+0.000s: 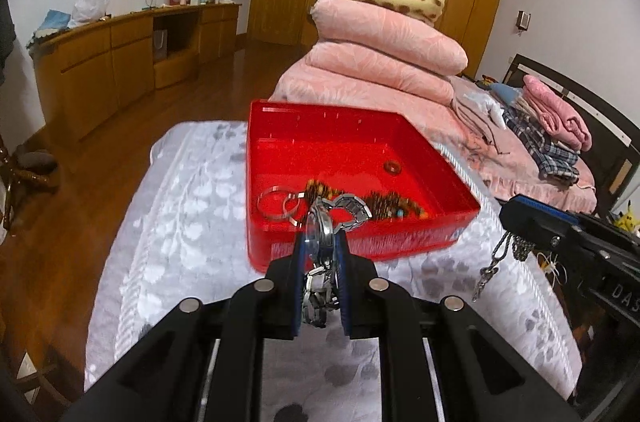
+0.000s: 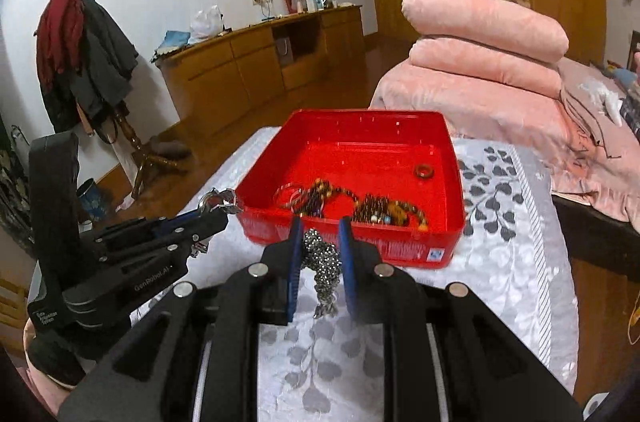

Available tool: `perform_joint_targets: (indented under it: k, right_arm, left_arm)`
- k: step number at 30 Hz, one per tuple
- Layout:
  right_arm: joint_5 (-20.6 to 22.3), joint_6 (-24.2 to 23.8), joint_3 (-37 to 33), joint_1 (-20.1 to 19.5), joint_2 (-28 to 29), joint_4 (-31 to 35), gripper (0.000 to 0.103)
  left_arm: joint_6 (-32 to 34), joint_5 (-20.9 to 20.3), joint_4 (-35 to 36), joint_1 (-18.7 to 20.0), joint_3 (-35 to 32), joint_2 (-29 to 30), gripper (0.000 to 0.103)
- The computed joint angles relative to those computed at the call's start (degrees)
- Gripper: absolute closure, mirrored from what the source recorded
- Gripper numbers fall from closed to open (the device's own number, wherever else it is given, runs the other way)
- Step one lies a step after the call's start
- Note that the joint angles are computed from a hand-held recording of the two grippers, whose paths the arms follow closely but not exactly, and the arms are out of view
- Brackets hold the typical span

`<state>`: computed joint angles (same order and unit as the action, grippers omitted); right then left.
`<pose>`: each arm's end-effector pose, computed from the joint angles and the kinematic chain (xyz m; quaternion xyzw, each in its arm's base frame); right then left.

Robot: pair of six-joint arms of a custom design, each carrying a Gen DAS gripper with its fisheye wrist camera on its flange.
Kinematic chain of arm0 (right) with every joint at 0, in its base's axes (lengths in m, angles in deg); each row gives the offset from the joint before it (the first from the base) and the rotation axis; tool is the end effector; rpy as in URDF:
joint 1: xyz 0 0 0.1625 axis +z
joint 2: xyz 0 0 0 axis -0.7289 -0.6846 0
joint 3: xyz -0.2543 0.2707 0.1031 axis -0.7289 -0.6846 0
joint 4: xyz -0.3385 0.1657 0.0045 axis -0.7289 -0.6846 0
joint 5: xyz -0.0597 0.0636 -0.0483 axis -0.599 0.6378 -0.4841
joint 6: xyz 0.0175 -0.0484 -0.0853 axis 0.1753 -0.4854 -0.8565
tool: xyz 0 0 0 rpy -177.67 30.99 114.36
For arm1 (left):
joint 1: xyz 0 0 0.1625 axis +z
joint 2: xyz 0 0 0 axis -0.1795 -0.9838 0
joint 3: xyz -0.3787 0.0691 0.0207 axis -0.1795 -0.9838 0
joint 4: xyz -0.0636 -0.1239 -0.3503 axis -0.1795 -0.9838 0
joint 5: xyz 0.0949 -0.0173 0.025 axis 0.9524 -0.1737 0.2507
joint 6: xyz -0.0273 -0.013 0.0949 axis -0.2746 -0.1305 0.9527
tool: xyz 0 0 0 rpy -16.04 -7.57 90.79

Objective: Organize jewelry
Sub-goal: 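Lower watch and chain into the red tin and open both tools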

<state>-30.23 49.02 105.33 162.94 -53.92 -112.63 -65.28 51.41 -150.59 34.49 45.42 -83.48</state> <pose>0.3089 -0.3982 0.2239 0.3657 -0.8760 0.2765 0.1500 -0.2428 -0.3510 0.2391 0.0959 0.8527 -0.4272 0.2851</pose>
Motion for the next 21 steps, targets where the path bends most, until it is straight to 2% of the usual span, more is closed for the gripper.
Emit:
perform_joint_targets:
  k: [9, 21]
  right_arm:
    - [1.13, 0.83, -4.61, -0.21, 3.25, -0.64, 0.086]
    - [1.74, 2.87, -10.1, -1.87, 8.09, -1.08, 0.086]
  left_arm:
    - [6.61, 1.73, -6.32, 3.24, -4.03, 4.19, 0.089]
    - [16.27, 1.56, -14.99, 8.81, -9.42, 10.61, 0.089]
